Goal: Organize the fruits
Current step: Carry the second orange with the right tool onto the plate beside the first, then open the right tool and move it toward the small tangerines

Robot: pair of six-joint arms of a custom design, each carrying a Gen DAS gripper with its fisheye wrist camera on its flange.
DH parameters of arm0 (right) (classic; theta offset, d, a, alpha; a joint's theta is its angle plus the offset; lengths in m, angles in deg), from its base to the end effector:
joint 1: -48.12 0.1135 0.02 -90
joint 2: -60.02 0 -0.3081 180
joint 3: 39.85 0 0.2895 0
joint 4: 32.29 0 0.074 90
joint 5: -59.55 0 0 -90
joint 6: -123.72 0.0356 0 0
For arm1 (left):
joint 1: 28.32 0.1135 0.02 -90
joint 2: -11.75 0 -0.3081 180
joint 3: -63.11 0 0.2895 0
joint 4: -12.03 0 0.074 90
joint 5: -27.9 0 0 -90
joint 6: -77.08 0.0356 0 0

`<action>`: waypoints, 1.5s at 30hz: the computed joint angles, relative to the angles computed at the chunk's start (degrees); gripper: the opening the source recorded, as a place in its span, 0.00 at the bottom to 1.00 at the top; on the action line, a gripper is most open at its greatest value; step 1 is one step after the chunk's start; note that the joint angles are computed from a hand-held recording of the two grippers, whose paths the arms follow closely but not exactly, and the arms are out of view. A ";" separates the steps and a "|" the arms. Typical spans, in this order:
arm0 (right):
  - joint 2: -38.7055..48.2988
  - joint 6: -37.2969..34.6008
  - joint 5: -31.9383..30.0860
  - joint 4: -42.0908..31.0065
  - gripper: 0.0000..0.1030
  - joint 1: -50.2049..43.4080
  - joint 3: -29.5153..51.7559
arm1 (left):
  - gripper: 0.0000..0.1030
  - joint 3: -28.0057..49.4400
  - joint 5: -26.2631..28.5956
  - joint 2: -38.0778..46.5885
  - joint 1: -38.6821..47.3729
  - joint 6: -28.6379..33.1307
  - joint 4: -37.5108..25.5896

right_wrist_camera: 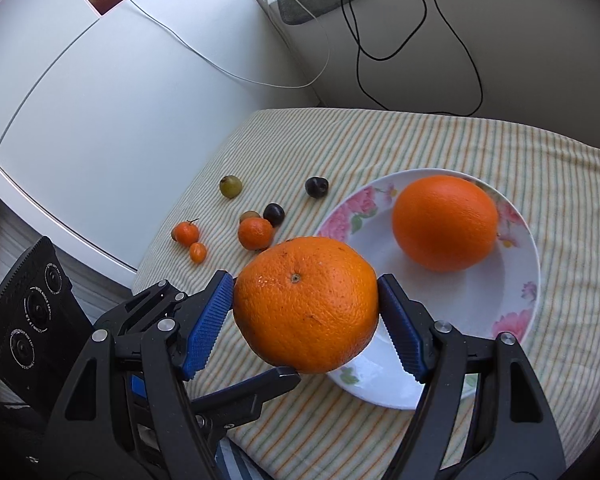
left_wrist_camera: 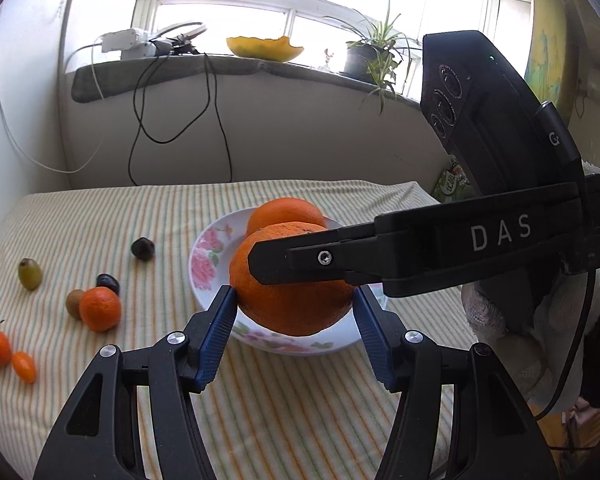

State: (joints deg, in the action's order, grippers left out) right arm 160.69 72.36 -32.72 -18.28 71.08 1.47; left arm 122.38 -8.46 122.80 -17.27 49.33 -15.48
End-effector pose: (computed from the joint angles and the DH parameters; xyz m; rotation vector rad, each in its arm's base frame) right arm 0.2772 0.1190 0.0893 0.3125 2.4144 0.5534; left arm 0.3269 0.0346 0.0801 1.1008 2.0433 -0.8106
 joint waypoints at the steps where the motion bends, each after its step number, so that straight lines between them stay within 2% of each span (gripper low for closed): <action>1: -0.32 0.04 -0.11 0.22 0.74 -0.53 -0.76 | 0.58 -0.47 -0.10 -0.17 -0.59 -0.07 0.19; 14: -2.89 -0.86 0.30 0.74 0.74 -4.45 -6.30 | 0.58 -3.15 -2.22 0.50 -6.64 -4.17 4.69; 28: -3.80 -3.57 3.40 -2.56 0.74 -5.44 -5.62 | 0.58 -1.98 -3.71 3.01 -9.10 -5.26 5.05; 33: -4.33 -3.37 6.88 -3.29 0.74 -3.58 -5.56 | 0.58 -3.19 -4.15 2.07 -9.04 -5.65 7.21; 45: -7.27 -0.77 9.90 -2.77 0.77 -2.60 -7.47 | 0.59 -3.69 -2.59 1.07 -5.78 0.43 2.86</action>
